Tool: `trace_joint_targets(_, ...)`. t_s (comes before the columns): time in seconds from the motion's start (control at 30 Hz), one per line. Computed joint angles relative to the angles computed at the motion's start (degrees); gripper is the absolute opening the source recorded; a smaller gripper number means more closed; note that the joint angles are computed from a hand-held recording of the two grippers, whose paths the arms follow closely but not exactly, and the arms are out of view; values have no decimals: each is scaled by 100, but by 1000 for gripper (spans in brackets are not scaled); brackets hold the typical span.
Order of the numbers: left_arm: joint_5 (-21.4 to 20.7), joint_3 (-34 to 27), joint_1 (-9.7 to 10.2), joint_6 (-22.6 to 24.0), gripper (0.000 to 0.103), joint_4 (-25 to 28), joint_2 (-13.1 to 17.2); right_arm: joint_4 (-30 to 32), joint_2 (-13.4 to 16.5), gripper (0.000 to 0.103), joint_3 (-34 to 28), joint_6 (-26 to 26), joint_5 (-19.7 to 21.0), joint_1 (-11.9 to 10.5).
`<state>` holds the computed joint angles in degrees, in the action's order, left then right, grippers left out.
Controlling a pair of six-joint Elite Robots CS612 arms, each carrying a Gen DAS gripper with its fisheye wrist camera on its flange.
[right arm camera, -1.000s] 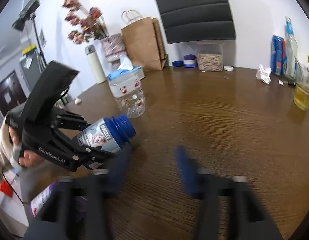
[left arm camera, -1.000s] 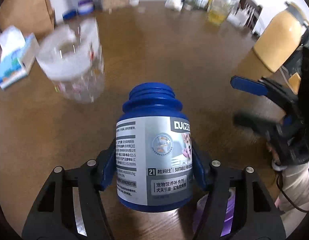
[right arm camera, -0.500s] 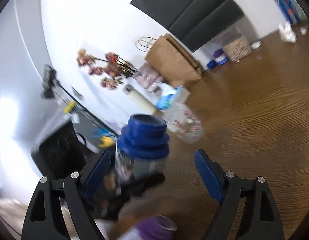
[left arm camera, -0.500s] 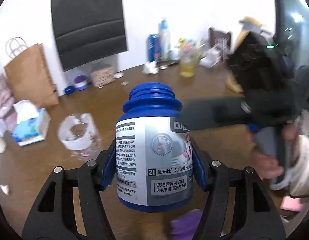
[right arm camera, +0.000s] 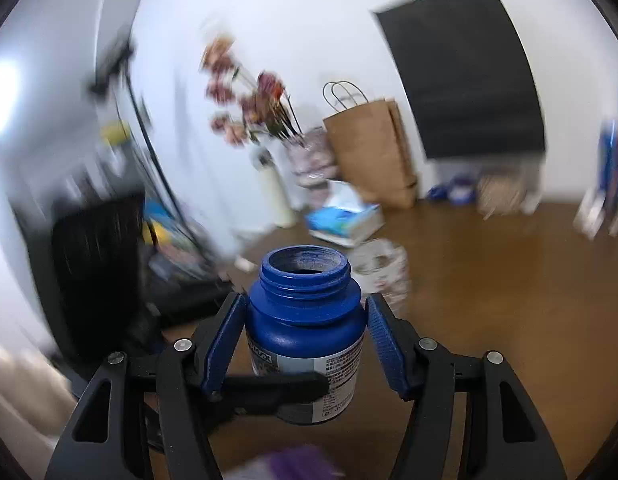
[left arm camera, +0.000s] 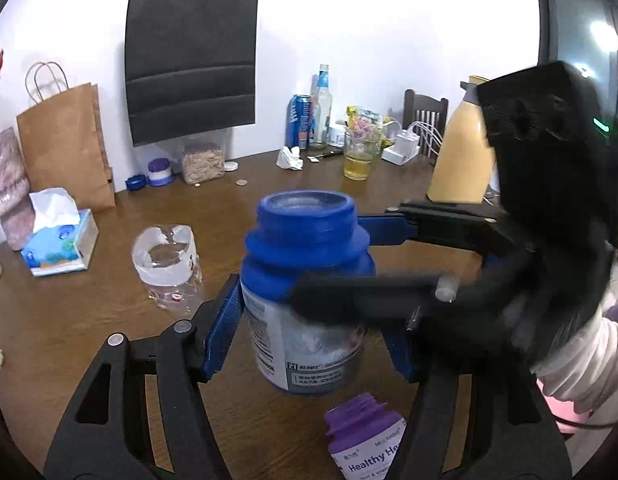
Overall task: Flip cup upright
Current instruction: 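Open the left tool and pull it away, leaving the bottle in the right tool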
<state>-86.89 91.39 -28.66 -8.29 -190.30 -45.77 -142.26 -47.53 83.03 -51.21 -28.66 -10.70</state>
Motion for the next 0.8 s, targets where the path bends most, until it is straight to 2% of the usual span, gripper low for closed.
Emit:
trace_joint_targets(0.07, 268, 48, -68, 193, 60, -268, 91, -717, -76, 67, 214, 45, -433, 65)
trace_joint_targets(0.13, 378, 84, -92, 263, 60, -359, 137, -906, -96, 67, 289, -64, -632, 95)
trace_joint_targets(0.23, 123, 24, -28, 197, 60, -296, 226, -894, -53, 67, 257, -51, -880, 136)
trace_joint_targets(0.33, -79, -145, 41, -42, 63, 193, 319, -1008, 22, 67, 204, 21, -1168, 182)
trace_joint_targets(0.47, -145, -241, 67, -292, 67, 640, 377, -678, 133, 67, 48, 137, -1446, 235)
trace_joint_targets(0.5, -110, -222, 58, -371, 69, 674, 373, -793, 141, 67, 72, 201, -1557, 247)
trace_joint_targets(0.57, 150, -177, 15, -421, 87, 770, 353, -1039, 145, 67, 130, 306, -1900, 287)
trace_joint_targets(0.6, 264, -156, -1, -417, 88, 824, 350, -942, 157, 67, 102, 284, -1944, 293)
trace_joint_targets(0.67, 221, -134, 23, -508, 88, 923, 341, -1064, 187, 68, 95, 408, -2064, 307)
trace_joint_targets(0.8, 269, -24, 64, -955, 91, 954, 273, -671, 181, 72, 21, 384, -2070, 299)
